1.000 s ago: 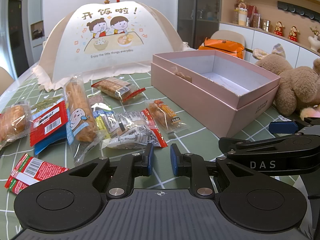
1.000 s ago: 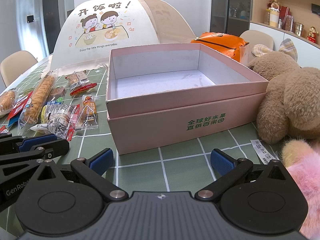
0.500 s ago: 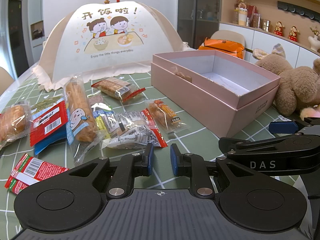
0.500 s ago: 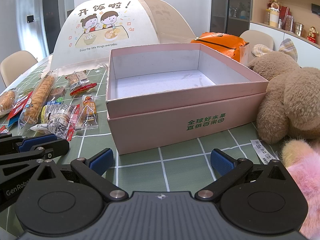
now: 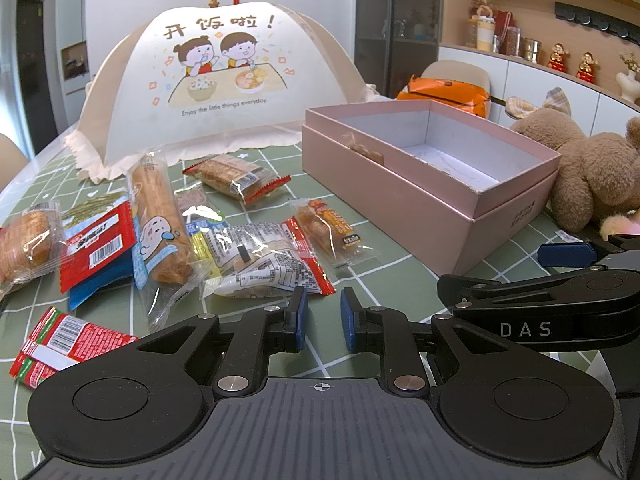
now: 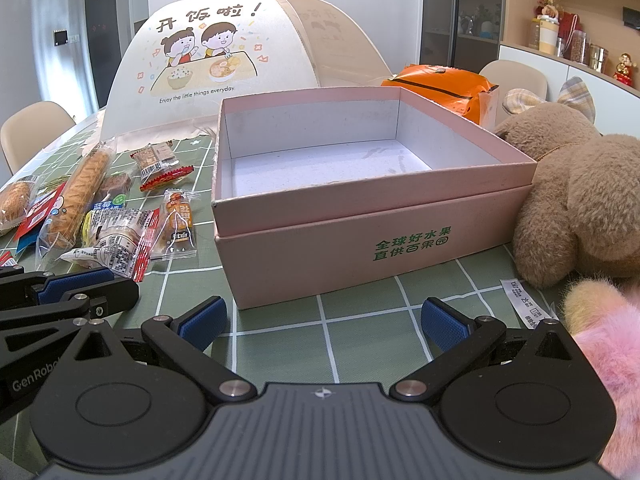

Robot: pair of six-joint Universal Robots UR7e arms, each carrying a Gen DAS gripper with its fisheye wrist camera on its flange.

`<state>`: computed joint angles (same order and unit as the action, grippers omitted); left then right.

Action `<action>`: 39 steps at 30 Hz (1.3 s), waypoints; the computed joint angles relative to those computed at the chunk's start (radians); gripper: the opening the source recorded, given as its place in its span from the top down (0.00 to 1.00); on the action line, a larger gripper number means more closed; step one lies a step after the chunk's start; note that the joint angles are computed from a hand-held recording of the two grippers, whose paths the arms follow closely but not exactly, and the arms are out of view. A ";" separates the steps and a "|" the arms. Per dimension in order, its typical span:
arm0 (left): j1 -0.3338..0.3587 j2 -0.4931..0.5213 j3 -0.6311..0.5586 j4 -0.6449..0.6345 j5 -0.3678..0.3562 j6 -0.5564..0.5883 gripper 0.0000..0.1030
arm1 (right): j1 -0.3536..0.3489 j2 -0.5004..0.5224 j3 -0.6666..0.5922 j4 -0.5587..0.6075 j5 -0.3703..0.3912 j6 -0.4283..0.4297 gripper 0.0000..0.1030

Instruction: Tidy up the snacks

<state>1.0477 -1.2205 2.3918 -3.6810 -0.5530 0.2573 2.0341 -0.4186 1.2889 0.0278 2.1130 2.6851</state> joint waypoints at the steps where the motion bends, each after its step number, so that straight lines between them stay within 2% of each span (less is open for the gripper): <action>1: 0.000 0.000 0.000 0.000 0.000 0.000 0.79 | 0.000 0.000 -0.001 0.000 0.000 0.000 0.00; 34: -0.003 0.010 -0.008 0.001 0.012 -0.001 0.79 | -0.001 -0.004 0.017 -0.010 -0.003 -0.003 0.00; 36: -0.006 -0.022 -0.004 0.082 0.007 -0.058 0.79 | -0.002 0.001 0.004 0.014 -0.008 0.000 0.00; 39: -0.015 -0.127 0.018 0.266 -0.034 -0.183 0.79 | 0.014 0.038 -0.100 0.207 0.017 0.049 0.00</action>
